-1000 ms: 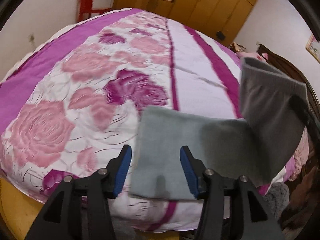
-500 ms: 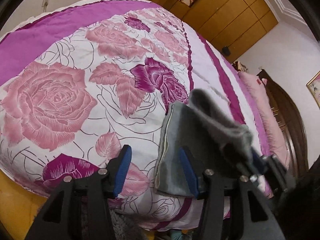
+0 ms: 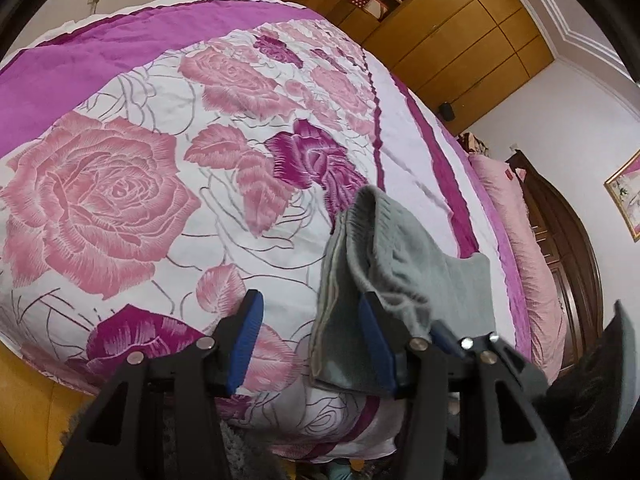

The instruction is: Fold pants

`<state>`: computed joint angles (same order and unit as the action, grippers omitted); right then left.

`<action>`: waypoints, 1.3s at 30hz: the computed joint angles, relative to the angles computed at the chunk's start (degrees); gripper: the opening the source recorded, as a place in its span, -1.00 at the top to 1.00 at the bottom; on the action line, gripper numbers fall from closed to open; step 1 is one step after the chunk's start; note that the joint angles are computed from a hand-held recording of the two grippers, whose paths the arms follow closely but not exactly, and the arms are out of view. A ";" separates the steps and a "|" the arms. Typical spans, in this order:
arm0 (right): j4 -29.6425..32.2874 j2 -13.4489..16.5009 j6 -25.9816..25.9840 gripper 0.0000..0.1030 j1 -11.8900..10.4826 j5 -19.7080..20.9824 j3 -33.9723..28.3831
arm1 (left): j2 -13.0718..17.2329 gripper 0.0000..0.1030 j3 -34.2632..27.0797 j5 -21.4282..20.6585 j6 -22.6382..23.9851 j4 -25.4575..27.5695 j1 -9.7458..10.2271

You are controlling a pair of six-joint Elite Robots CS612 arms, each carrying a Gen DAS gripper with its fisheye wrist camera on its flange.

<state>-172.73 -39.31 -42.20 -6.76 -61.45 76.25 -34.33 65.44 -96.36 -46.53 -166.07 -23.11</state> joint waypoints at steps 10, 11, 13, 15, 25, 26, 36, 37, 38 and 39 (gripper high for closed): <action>2.06 0.58 0.22 0.69 -0.04 1.24 -0.14 | -1.82 -0.03 4.60 7.15 -3.92 -8.11 -0.62; 1.67 0.46 0.37 0.67 -0.09 1.48 0.05 | -1.76 -0.03 4.66 6.55 -4.22 -8.41 -0.50; 2.30 0.09 0.50 0.54 -0.38 3.00 0.25 | -1.71 -0.03 4.37 5.77 -4.84 -6.92 -0.33; 5.36 -0.73 2.23 0.36 -1.55 8.98 0.37 | -1.93 -0.03 4.20 6.21 -4.48 -5.80 -0.46; 9.33 -1.33 21.20 0.11 -9.73 22.88 -0.90 | -2.23 -0.03 -1.16 8.00 8.89 -1.15 -3.31; 11.51 -0.95 21.93 0.30 -10.51 23.17 -1.80 | -1.00 -0.03 -3.56 6.48 10.54 -0.19 -3.69; 38.61 3.55 23.45 1.00 -16.01 24.97 -9.17 | 7.28 0.94 -17.63 24.93 14.25 23.63 -6.97; 38.96 3.86 24.59 1.00 -16.28 25.18 -9.23 | 7.30 0.94 -17.64 25.98 15.49 23.96 -7.13; 37.73 4.25 26.65 1.00 -16.94 27.27 -8.89 | 7.33 0.94 -17.76 27.40 16.31 24.60 -7.37; 36.21 4.28 28.21 1.00 -17.20 27.02 -8.56 | 7.36 0.94 -17.88 29.00 16.74 25.27 -7.63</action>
<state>-136.52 -35.03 -13.99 -23.96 -34.43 67.70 -26.97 47.55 -67.36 -29.79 -140.80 -30.74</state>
